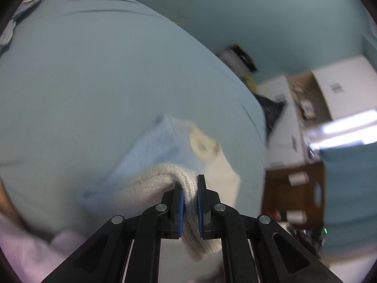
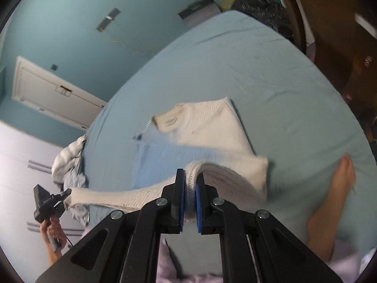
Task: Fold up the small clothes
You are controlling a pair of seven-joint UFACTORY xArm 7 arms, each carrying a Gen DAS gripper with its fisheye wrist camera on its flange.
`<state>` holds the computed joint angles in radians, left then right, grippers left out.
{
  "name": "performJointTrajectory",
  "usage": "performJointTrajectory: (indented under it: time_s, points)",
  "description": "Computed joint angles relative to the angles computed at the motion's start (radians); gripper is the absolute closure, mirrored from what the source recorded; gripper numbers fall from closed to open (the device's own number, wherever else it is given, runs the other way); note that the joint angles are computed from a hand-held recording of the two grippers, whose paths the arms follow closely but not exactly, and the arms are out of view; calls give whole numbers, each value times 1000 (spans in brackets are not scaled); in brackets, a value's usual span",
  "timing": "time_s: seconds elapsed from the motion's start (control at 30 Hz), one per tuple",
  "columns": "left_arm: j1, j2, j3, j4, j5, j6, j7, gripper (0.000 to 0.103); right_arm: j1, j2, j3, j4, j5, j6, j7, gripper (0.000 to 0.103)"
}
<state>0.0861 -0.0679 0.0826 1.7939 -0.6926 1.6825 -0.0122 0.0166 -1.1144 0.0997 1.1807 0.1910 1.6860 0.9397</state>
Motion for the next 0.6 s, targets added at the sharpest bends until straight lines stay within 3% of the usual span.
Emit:
performJointTrajectory:
  time_s: [0.13,0.3,0.4,0.47,0.5,0.53,0.57,0.6]
  points:
    - [-96,194,-108,31,113,-278,-201,95,-11,195,-80,-57,-55,-130,-100,99]
    - [-100,421,-169,48,-15,-448,-368,91,-78,440,-186,-187,-53,-394,-155,98]
    - [-117,489,-182,103,66,-462,-441,73,-97,534,-264,-304,71,-584,-192,94]
    - [-122,514,-191,146,111,-474,-443,64,-117,531,-275,-387,126,-736,-226,90]
    - [-121,524,-197,174,129,-465,-443,45,-129,517,-272,-410,135,-769,-227,75]
    - [-119,531,-201,213,149,-447,-435,30,-140,503,-279,-432,151,-792,-225,48]
    - [-117,512,-208,211,154,-455,-416,29,-151,491,-291,-442,163,-783,-220,37]
    - [-113,501,-212,220,162,-451,-388,29,-177,462,-288,-454,149,-763,-198,32]
